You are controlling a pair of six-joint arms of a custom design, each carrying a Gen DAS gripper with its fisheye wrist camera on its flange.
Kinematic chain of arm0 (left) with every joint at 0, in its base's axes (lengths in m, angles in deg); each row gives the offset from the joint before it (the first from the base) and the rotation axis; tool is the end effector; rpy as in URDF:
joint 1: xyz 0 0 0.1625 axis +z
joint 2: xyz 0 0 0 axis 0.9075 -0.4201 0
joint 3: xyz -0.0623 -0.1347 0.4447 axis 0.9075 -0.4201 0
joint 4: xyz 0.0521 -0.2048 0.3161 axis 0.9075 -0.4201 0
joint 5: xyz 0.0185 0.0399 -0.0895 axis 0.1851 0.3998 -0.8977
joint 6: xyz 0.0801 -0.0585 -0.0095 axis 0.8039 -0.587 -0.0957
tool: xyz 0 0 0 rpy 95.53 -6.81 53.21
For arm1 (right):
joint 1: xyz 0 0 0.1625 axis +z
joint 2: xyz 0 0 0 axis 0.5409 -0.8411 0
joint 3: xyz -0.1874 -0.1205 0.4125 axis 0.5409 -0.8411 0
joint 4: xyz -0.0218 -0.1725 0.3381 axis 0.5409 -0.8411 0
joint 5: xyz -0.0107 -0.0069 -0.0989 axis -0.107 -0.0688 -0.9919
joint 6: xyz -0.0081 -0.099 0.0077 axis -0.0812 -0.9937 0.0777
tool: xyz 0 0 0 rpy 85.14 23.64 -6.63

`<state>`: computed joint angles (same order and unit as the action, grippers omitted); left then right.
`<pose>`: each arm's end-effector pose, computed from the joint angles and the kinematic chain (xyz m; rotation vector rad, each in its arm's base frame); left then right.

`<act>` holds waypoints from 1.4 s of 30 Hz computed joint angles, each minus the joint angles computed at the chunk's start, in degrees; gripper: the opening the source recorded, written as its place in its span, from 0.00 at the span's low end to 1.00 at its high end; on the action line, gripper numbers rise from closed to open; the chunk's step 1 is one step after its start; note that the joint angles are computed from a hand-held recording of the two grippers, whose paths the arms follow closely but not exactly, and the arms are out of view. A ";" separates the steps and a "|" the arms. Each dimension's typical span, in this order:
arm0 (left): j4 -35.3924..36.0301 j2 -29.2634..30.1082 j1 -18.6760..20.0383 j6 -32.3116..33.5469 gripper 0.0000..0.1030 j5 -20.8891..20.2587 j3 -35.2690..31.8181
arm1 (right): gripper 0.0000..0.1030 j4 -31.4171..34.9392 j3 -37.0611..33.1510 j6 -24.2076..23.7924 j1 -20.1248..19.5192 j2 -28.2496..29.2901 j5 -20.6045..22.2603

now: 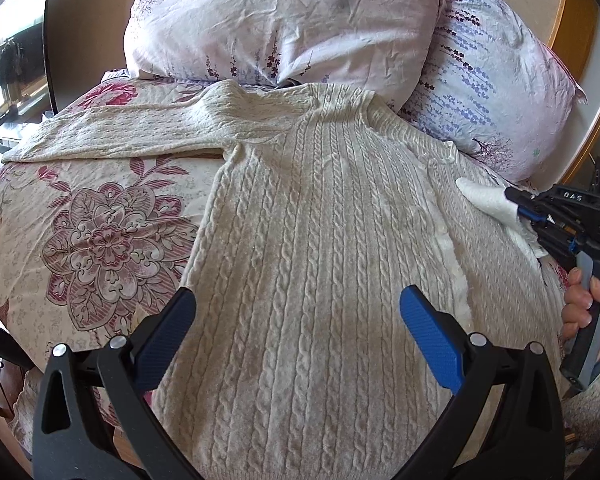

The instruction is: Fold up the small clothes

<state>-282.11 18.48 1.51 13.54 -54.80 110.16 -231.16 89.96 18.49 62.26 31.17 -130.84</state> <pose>-0.0261 -0.5835 0.2189 0.0225 2.3259 -1.0041 0.1944 -0.7560 0.0873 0.0963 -3.0201 0.7382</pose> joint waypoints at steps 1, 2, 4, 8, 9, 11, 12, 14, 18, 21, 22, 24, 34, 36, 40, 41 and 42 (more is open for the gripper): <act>0.00 -0.12 0.03 -0.07 0.98 -0.01 0.05 | 0.07 1.04 -0.47 -0.27 0.36 0.71 -1.17; 0.00 -0.21 0.06 -0.11 0.98 0.04 0.12 | 0.07 2.04 -1.05 -0.27 0.55 1.23 -1.89; 0.19 -0.33 0.11 -0.27 0.98 0.07 0.14 | 0.07 2.97 -0.84 0.41 0.68 1.39 -2.91; 0.36 -0.36 0.43 -0.42 0.98 -1.16 -0.18 | 0.09 4.49 -0.18 2.05 0.10 0.92 -3.86; 0.25 -0.32 0.46 -0.29 0.98 -1.76 -0.26 | 0.10 5.39 -0.20 2.43 -0.09 0.76 -3.77; -0.23 -0.23 0.52 0.35 0.98 -3.28 -0.40 | 0.32 7.55 -0.30 3.52 -0.45 0.21 -3.24; -0.34 -0.30 0.64 0.62 0.98 -4.46 -0.46 | 0.39 8.40 0.11 4.01 -0.68 -0.36 -2.34; -0.23 -0.42 0.97 0.33 0.98 -7.01 -0.61 | 0.50 6.76 2.22 4.17 -1.17 -2.02 -0.27; 1.68 -0.31 1.44 -0.83 0.98 -8.38 -1.27 | 0.50 -4.66 8.27 5.22 -1.96 -6.23 -0.27; 2.53 -0.22 1.76 -1.55 0.98 -8.77 -1.57 | 0.50 -14.34 11.11 9.69 -2.74 -8.42 -5.59; 2.72 -0.21 1.84 -1.70 0.98 -8.88 -1.62 | 0.50 -16.14 11.37 11.42 -3.09 -8.82 -7.58; 3.25 -0.21 2.04 -2.16 0.98 -9.16 -1.64 | 0.50 -16.05 10.94 15.30 -3.91 -9.35 -11.49; 3.77 -0.49 2.49 -3.28 0.98 -9.53 -1.41 | 0.32 -12.94 11.65 28.15 -9.05 -9.47 -1.60; 3.73 -0.73 2.58 -3.49 0.98 -9.36 -1.26 | 0.17 -13.54 11.48 26.88 -8.69 -9.17 -1.82; 3.33 -1.36 2.93 -3.50 0.98 -9.50 -0.95 | 0.08 -14.63 10.50 24.06 -7.21 -8.92 -2.34; 3.03 -1.50 3.01 -3.27 0.98 -9.61 -0.88 | 0.08 -14.84 9.86 23.11 -6.67 -8.72 -2.32; 2.68 -1.62 3.08 -2.97 0.98 -9.65 -0.84 | 0.08 -14.83 8.96 22.01 -6.05 -8.40 -2.07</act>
